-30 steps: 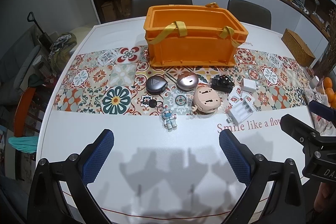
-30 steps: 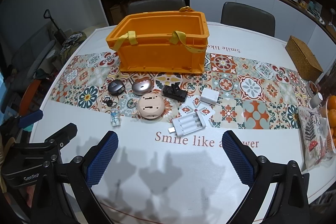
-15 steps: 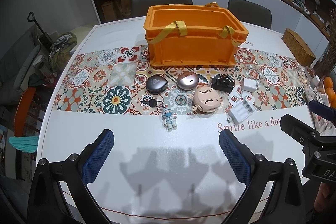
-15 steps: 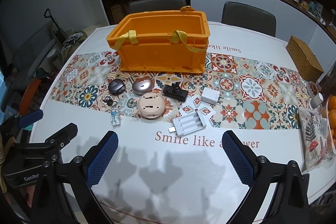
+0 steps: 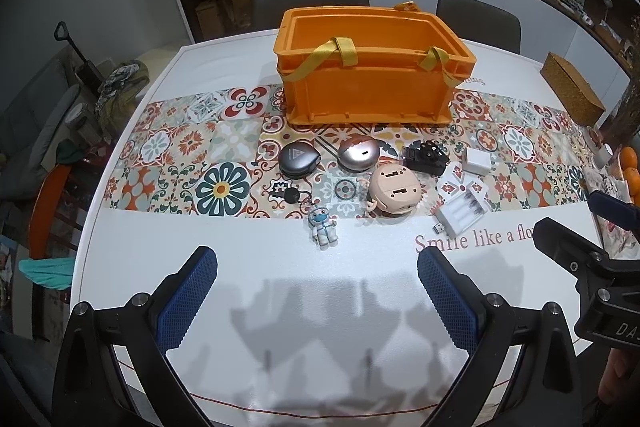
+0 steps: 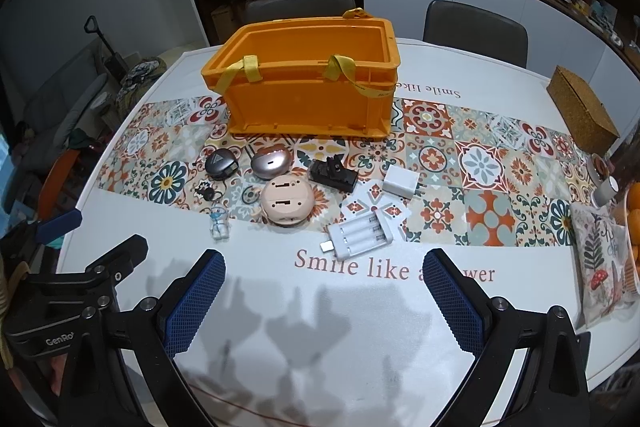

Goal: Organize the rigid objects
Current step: 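Reach the right tool to the white battery charger and grasp it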

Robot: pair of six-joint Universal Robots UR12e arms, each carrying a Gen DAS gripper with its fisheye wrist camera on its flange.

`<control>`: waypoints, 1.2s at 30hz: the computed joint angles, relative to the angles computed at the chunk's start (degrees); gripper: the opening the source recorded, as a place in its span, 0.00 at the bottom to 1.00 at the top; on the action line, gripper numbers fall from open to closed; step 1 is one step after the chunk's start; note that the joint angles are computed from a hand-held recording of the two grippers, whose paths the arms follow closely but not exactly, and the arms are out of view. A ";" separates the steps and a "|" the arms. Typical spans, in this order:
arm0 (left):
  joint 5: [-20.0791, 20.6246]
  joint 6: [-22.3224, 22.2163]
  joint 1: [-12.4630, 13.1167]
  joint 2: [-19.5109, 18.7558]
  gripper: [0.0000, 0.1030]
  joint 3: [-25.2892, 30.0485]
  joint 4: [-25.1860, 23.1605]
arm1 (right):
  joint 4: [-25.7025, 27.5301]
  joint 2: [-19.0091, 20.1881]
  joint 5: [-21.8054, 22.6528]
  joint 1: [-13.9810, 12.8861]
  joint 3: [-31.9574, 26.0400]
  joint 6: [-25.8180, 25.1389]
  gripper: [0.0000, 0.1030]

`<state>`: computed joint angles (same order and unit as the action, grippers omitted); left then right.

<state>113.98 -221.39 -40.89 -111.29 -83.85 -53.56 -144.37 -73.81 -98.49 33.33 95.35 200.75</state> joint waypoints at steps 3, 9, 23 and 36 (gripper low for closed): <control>-0.43 -0.70 0.10 -0.29 0.99 0.49 -0.96 | -0.08 0.09 0.72 -0.07 0.25 -0.07 0.97; -0.41 -3.80 0.37 -1.43 0.99 2.00 -3.54 | 1.21 0.82 3.31 -1.45 -0.64 -1.10 0.97; -0.46 -10.94 0.70 -5.41 0.99 5.86 -9.68 | 4.46 4.72 6.75 -3.87 -3.60 -7.39 0.97; -2.33 -12.54 0.61 -9.13 0.99 9.19 -13.99 | 7.00 8.44 10.14 -5.83 -4.73 -10.95 0.97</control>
<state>111.64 -233.93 -40.28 -120.42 -74.66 -67.55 -137.37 -65.37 -88.35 27.50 90.62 189.80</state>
